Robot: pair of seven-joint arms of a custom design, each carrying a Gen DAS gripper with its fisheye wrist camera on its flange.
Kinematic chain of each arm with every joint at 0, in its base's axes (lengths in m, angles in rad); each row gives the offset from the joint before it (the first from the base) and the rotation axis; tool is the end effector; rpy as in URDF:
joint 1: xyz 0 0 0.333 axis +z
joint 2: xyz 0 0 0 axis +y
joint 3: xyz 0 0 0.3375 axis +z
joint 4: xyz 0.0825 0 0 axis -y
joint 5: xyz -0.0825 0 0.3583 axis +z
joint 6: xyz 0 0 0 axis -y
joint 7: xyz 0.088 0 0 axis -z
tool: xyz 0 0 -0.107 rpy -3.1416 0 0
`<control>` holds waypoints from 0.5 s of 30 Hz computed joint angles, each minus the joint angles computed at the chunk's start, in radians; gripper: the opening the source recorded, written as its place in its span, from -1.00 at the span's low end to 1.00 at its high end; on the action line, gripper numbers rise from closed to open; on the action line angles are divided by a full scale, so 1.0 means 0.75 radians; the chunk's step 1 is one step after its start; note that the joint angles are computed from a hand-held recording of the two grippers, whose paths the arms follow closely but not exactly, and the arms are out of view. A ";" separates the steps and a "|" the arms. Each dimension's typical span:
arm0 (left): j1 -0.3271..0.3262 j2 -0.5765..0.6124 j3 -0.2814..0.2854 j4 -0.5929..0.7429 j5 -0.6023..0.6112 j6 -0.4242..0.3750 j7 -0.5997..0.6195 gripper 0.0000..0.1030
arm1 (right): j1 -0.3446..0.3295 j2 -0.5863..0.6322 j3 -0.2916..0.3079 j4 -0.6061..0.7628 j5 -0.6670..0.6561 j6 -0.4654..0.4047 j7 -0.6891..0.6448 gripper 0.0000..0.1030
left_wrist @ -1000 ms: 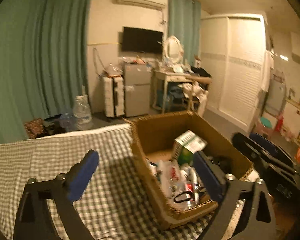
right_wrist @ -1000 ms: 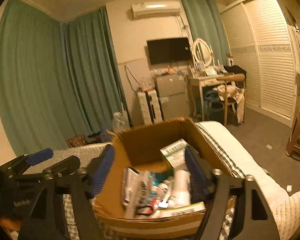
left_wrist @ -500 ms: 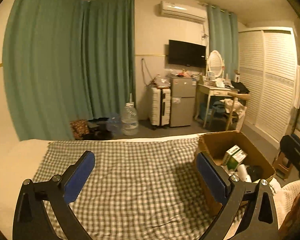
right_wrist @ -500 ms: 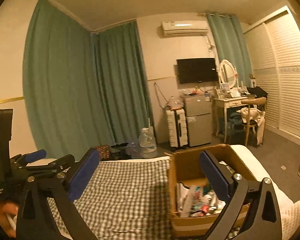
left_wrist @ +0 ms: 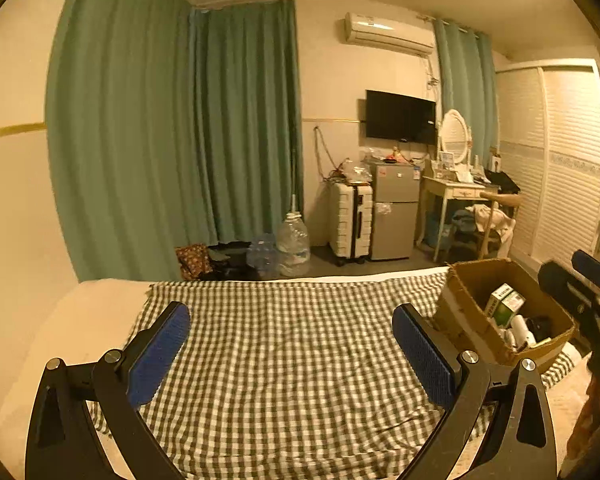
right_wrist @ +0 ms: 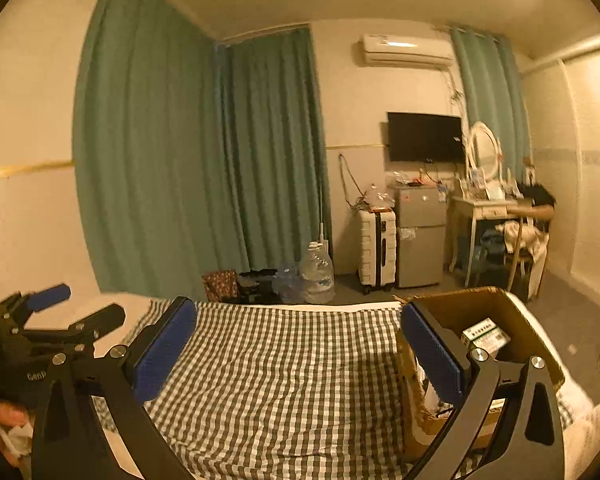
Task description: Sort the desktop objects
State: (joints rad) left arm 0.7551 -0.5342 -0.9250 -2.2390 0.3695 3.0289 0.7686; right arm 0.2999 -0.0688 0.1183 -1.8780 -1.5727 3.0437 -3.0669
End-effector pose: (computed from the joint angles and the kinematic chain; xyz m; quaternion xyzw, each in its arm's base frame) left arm 0.4452 -0.2063 0.6310 -0.6105 0.5566 -0.3646 0.4295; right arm 0.4600 0.2914 0.6427 -0.6263 0.4743 -0.3531 0.5080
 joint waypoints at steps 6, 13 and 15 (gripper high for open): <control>0.036 0.052 -0.009 -0.018 -0.003 -0.015 -0.061 1.00 | 0.048 0.064 0.019 0.005 0.072 -0.076 -0.125 0.99; 0.054 0.131 -0.027 -0.036 0.087 -0.029 -0.130 1.00 | 0.065 0.097 -0.011 0.000 0.082 -0.068 -0.102 0.99; 0.049 0.135 -0.019 -0.042 0.117 -0.015 -0.153 1.00 | 0.065 0.099 -0.016 -0.002 0.088 -0.060 -0.097 0.99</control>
State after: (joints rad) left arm 0.7920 -0.4331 -0.9390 -2.2706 0.4573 3.0174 0.6540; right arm 0.3488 0.0055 0.1066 -1.8796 -1.5070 2.9987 -3.1399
